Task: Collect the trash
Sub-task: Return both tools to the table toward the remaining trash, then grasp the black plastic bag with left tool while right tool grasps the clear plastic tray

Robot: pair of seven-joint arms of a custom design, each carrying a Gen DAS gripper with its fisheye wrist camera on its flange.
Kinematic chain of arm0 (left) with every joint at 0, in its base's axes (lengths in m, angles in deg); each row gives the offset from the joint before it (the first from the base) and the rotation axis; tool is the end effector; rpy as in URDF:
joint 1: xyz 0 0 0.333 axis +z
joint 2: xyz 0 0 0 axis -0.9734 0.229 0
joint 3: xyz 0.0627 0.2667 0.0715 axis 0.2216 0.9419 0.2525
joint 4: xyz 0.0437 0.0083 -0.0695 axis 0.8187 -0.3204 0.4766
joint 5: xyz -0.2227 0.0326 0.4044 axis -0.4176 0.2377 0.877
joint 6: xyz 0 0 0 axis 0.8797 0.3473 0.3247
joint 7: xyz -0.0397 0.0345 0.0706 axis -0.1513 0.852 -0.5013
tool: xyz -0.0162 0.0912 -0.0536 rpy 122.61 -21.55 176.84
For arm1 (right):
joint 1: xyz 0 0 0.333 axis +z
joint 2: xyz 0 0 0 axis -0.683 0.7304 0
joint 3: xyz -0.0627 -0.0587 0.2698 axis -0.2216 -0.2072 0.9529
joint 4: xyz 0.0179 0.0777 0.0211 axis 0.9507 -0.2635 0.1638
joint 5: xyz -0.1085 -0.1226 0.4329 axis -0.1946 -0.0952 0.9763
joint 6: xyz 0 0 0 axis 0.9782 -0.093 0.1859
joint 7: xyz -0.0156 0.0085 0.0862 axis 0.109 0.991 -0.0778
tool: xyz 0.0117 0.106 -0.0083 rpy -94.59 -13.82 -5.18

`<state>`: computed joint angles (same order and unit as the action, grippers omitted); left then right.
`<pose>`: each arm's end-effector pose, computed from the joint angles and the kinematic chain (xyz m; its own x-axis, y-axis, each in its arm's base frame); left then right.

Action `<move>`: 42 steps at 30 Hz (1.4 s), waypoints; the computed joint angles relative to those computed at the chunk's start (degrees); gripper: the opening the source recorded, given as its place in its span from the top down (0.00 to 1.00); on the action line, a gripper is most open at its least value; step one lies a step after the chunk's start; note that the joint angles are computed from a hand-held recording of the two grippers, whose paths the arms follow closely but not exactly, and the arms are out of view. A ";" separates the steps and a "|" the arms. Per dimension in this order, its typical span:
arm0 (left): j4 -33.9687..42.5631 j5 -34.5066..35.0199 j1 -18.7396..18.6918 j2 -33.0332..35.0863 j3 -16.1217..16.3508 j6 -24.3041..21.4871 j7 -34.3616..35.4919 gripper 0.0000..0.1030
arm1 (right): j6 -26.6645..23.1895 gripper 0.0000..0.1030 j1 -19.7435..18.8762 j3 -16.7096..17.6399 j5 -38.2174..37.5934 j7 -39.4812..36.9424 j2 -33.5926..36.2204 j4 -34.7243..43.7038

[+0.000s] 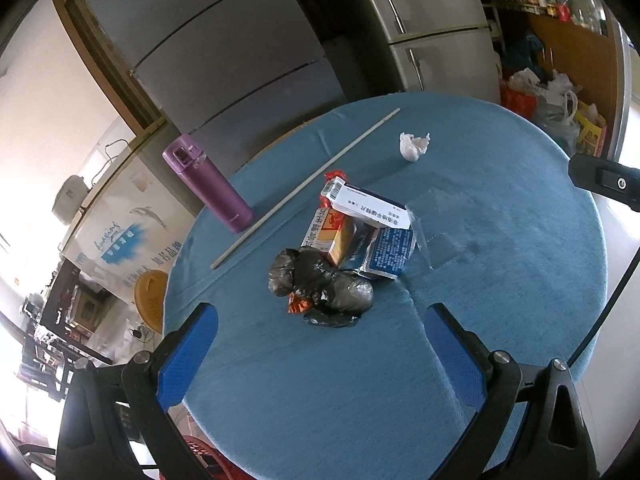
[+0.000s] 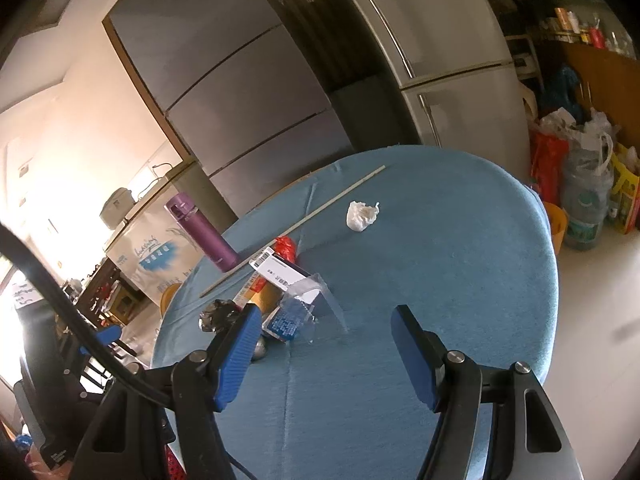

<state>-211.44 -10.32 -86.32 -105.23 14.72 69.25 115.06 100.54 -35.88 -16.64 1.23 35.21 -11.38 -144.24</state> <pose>0.4687 -0.2251 0.4785 -0.3049 -0.8607 -0.4078 -0.6428 0.5019 -0.5787 0.4692 0.1826 0.4580 -0.0609 -0.8802 -0.4707 -0.5913 0.4117 -0.6935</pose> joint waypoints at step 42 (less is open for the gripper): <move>31.08 -54.68 8.09 35.79 6.35 -15.25 32.71 0.53 | -25.93 0.22 13.67 -14.38 3.84 -44.74 55.91 60.40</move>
